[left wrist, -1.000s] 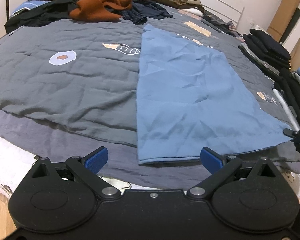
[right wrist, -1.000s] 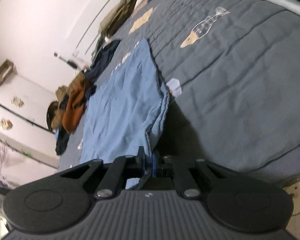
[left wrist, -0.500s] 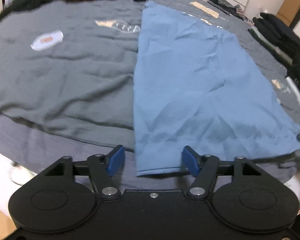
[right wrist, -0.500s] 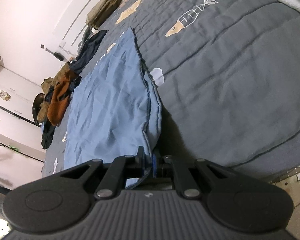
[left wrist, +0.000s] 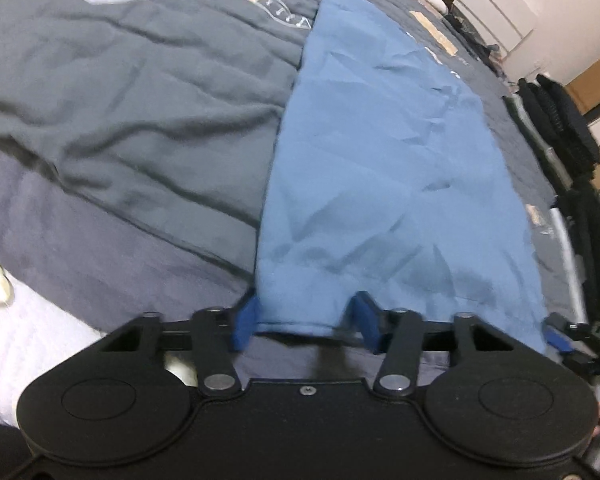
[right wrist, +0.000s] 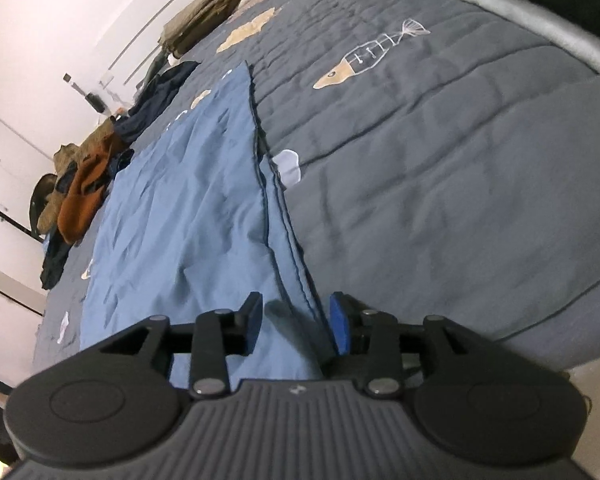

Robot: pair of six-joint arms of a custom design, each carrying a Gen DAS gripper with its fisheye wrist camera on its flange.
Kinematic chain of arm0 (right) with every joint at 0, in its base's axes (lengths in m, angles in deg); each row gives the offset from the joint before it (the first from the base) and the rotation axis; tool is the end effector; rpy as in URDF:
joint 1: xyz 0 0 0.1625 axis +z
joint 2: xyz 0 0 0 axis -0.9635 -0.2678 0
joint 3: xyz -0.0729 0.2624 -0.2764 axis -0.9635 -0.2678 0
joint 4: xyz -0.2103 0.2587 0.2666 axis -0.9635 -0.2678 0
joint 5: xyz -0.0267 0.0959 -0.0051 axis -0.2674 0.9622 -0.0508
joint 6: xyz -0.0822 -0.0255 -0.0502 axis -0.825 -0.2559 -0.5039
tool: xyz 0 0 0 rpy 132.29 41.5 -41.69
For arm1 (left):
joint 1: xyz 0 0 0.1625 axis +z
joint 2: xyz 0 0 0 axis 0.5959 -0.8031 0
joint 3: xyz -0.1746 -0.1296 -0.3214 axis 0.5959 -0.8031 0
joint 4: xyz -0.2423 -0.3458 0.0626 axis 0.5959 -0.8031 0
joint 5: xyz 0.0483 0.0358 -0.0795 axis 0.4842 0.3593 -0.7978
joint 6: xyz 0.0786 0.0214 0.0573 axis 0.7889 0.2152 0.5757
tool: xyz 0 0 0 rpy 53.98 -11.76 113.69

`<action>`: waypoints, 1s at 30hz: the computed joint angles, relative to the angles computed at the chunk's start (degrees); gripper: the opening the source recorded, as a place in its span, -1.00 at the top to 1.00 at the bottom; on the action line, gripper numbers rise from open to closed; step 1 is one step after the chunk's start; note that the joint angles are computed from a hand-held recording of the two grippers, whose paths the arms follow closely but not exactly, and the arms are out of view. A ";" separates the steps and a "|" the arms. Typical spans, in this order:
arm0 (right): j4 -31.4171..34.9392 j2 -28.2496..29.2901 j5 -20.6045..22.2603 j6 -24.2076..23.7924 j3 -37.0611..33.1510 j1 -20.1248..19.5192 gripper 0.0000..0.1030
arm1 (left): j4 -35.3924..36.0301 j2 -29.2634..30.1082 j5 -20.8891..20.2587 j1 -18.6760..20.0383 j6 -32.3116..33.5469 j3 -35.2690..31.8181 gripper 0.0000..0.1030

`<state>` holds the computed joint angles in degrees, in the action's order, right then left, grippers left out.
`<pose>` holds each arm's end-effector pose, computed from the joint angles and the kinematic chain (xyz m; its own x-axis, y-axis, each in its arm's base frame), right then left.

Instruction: Fold clothes

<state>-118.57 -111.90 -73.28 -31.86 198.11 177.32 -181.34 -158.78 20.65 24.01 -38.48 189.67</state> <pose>0.2352 -0.5366 0.1956 -0.9859 -0.0342 0.1638 -0.1138 0.8546 -0.5067 -0.0329 -0.4547 0.3563 -0.9163 -0.3377 -0.2154 -0.1208 0.7456 -0.6553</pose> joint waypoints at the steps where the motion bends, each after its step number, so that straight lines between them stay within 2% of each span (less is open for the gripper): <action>1: 0.25 0.25 -0.12 0.04 -0.18 0.01 0.25 | -0.59 0.08 -0.73 0.36 0.13 0.01 0.48; 3: 0.42 0.81 -0.93 -1.16 -0.57 0.39 0.18 | -1.86 0.24 -1.17 0.62 0.55 0.29 0.50; 5: 0.45 1.06 -0.65 -2.01 -0.73 0.47 -0.01 | -2.22 0.53 -0.72 0.63 0.45 0.46 0.50; 8: 0.47 1.24 -0.13 -2.62 -0.90 0.51 -0.09 | -2.85 0.70 -0.63 0.75 -0.41 0.69 0.48; 13: 0.40 0.80 -0.29 -3.28 -0.64 0.80 -0.09 | -3.70 0.67 -0.79 0.77 -0.16 1.07 0.43; 15: -0.27 0.77 -1.71 -4.14 -0.50 1.44 -0.09 | -4.30 0.71 -0.86 0.81 0.27 1.29 0.40; 19: -4.70 0.38 -3.37 -8.57 0.79 2.69 -0.09 | -5.13 0.45 -0.46 0.39 0.95 1.84 0.32; 24: -5.41 0.91 -2.04 -13.96 0.67 3.14 0.01 | -5.25 0.43 2.74 -1.66 3.06 2.75 0.20; 28: -7.65 2.65 -1.11 -19.68 -0.66 3.79 0.02 | -5.21 0.64 2.76 -1.73 3.51 2.64 0.13; 30: -6.11 3.55 0.15 -18.65 -2.44 3.28 0.03 | -5.32 0.59 2.49 -1.53 3.43 2.64 0.12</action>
